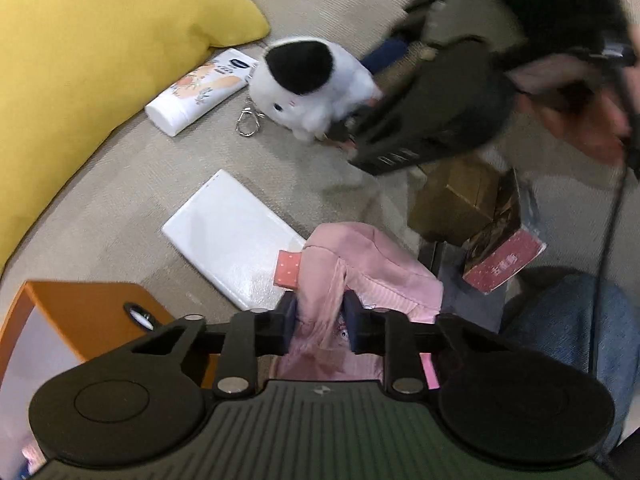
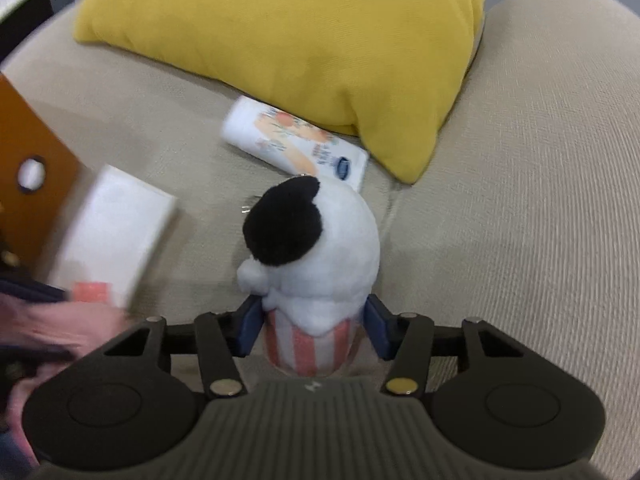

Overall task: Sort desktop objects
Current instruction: 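Grasp the pink backpack with the left tool while the right tool grasps the puppy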

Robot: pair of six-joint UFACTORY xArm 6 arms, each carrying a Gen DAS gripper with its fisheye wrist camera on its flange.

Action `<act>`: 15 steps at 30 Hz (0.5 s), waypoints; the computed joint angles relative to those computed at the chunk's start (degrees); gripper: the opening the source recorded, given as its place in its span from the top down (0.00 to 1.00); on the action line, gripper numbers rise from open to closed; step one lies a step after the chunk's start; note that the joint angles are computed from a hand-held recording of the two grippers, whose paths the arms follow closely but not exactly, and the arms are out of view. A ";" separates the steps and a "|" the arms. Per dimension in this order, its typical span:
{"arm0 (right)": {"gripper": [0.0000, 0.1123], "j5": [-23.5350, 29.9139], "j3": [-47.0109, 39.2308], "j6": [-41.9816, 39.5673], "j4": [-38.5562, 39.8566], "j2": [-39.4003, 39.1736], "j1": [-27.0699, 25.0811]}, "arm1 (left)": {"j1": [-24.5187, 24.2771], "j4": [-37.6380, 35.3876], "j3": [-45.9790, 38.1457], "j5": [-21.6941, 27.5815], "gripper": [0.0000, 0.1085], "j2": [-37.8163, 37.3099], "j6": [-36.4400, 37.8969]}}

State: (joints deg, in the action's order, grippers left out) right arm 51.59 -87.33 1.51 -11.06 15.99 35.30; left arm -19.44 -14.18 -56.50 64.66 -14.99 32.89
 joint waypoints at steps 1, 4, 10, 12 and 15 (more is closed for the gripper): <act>0.50 1.00 -0.21 -0.42 2.33 -0.52 -0.23 | 0.44 -0.53 -0.61 0.61 0.80 0.16 -0.63; 0.50 5.67 -2.19 0.58 8.57 -1.07 -1.27 | 1.16 -0.76 -1.14 -0.67 0.82 -0.88 -3.15; 0.50 8.98 -1.98 1.94 15.82 -2.21 -2.68 | -0.16 5.06 -0.83 -8.95 0.83 -1.70 -12.11; 0.50 9.88 -2.35 2.17 16.75 -1.56 -2.72 | -0.58 6.22 -1.30 -9.28 0.82 -0.51 -14.55; 0.48 11.52 -2.13 2.92 17.71 -0.95 -2.65 | -0.85 6.60 -1.47 -9.01 0.79 0.78 -15.90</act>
